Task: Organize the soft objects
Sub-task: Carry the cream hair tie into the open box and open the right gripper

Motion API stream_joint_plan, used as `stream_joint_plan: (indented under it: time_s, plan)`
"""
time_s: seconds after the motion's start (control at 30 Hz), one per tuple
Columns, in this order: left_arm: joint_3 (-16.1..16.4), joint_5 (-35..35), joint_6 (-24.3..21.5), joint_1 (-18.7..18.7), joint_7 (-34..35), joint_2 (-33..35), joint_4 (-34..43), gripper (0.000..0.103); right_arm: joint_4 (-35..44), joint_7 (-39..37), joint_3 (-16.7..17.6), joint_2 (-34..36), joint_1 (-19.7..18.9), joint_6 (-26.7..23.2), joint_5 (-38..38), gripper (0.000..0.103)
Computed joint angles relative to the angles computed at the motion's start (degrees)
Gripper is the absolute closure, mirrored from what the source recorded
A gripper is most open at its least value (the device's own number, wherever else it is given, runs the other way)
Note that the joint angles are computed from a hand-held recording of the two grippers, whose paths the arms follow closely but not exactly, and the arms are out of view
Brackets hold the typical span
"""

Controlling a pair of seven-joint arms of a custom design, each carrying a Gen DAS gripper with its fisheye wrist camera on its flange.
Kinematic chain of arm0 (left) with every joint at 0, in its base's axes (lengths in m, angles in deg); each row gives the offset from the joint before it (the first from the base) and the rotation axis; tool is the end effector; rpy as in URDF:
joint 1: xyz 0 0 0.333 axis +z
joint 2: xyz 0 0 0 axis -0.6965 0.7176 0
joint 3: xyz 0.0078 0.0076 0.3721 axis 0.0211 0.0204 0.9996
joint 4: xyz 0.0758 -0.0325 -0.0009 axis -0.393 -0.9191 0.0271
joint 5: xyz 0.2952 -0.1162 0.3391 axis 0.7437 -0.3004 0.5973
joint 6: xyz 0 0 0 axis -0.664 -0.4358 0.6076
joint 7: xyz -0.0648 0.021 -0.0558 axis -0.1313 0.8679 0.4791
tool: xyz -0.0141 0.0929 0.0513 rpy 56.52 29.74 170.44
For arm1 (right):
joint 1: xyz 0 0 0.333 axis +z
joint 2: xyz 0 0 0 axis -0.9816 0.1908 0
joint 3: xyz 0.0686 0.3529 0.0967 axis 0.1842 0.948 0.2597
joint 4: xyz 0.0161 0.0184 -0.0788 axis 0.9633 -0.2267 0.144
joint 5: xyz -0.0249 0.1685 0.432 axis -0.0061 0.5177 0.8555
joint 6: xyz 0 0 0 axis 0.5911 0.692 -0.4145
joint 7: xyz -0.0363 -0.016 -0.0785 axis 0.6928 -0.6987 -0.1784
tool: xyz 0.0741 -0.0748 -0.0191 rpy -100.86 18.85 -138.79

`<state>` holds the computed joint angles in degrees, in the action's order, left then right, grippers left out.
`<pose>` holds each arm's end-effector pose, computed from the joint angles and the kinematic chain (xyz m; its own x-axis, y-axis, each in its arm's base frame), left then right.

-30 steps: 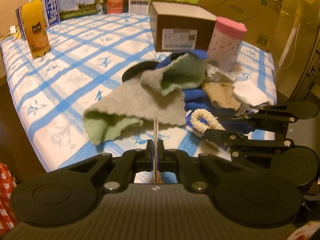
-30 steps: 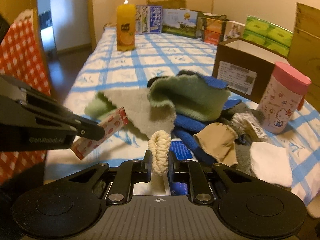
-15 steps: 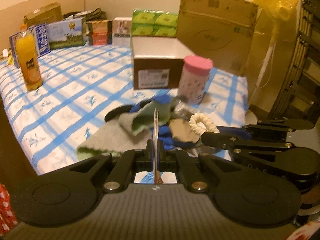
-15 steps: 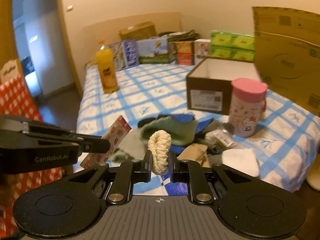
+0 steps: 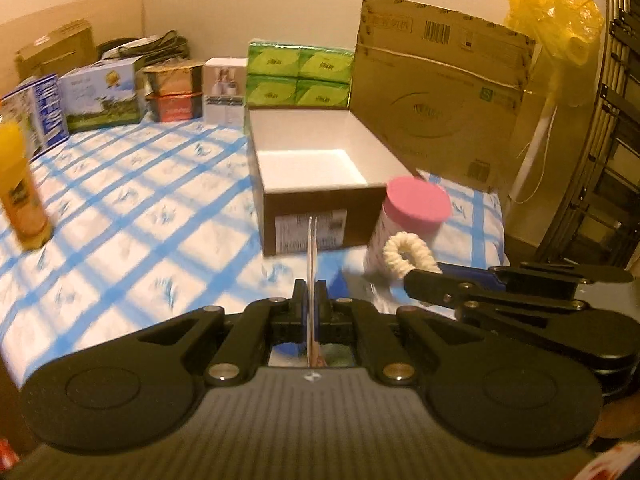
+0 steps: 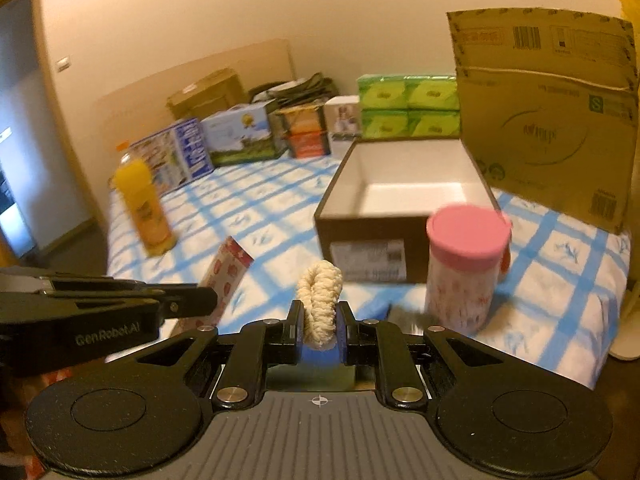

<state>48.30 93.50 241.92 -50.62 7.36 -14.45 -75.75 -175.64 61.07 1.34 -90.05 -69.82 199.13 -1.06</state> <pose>0.5075 -0.2838 0.5470 0.0926 -0.9914 0.0922 -0.6275 -0.1300 -0.7677 0.5545 0.0153 0.5264 0.5968 -0.7567 -0.2670 -0.5701 -0.1657 -0.8047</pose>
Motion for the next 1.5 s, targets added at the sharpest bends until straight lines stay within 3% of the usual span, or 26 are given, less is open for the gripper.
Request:
stream_joint_plan:
  time_s: [0.23, 0.37, 0.57, 0.77, 0.8, 0.87, 0.9, 0.93, 1.03, 1.33, 1.5]
  plan:
    - [6.63, -5.76, 7.91, 1.01, 14.48, 12.22, 10.97, 0.101, 13.93, 4.88, 4.79, 13.39, 1.58, 8.98, 4.36, 0.087]
    - [9.17, -15.47, 9.21, 0.98, 28.59, 20.56, 19.0, 0.101, 22.56, 8.96, 8.15, 21.54, 1.16, 15.36, 3.18, 0.086]
    - [7.93, -28.87, 7.47, 3.59, 46.53, 33.29, 32.99, 0.101, 36.53, 25.31, 9.84, 35.05, 1.32, 20.2, -10.33, 0.086]
    - [7.78, -37.36, 3.23, 4.08, 56.94, 44.72, 47.31, 0.101, 51.42, 44.06, 6.21, 47.97, 3.65, 19.01, -24.49, 0.086]
    - [7.97, -38.41, 2.77, 3.97, 58.09, 45.97, 48.92, 0.1, 53.55, 47.25, 5.57, 49.62, 4.0, 18.52, -26.22, 0.085]
    - [8.66, -40.73, 0.88, 3.53, 59.17, 48.27, 52.16, 0.098, 57.51, 54.02, 4.28, 52.7, 4.62, 18.12, -29.04, 0.069]
    - [9.14, -41.82, -0.14, 3.25, 59.24, 49.25, 53.6, 0.095, 59.53, 56.77, 3.92, 54.14, 4.57, 17.4, -30.26, 0.055]
    - [9.85, -42.41, -0.84, 2.84, 59.06, 49.8, 54.51, 0.09, 61.47, 59.54, 3.42, 55.41, 4.62, 16.22, -31.71, 0.052]
    - [11.17, -43.41, -1.68, 2.2, 58.72, 50.52, 55.63, 0.076, 64.06, 63.0, 4.18, 57.1, 3.65, 15.16, -34.54, 0.049]
    - [11.07, -45.97, 1.37, 2.44, 58.8, 44.97, 47.94, 0.075, 58.52, 62.4, 11.29, 53.0, -1.76, 16.36, -39.99, 0.044]
    - [11.78, -46.08, 4.18, 1.89, 56.09, 38.39, 39.5, 0.075, 52.49, 57.76, 18.43, 48.29, -7.3, 17.59, -38.3, 0.043]
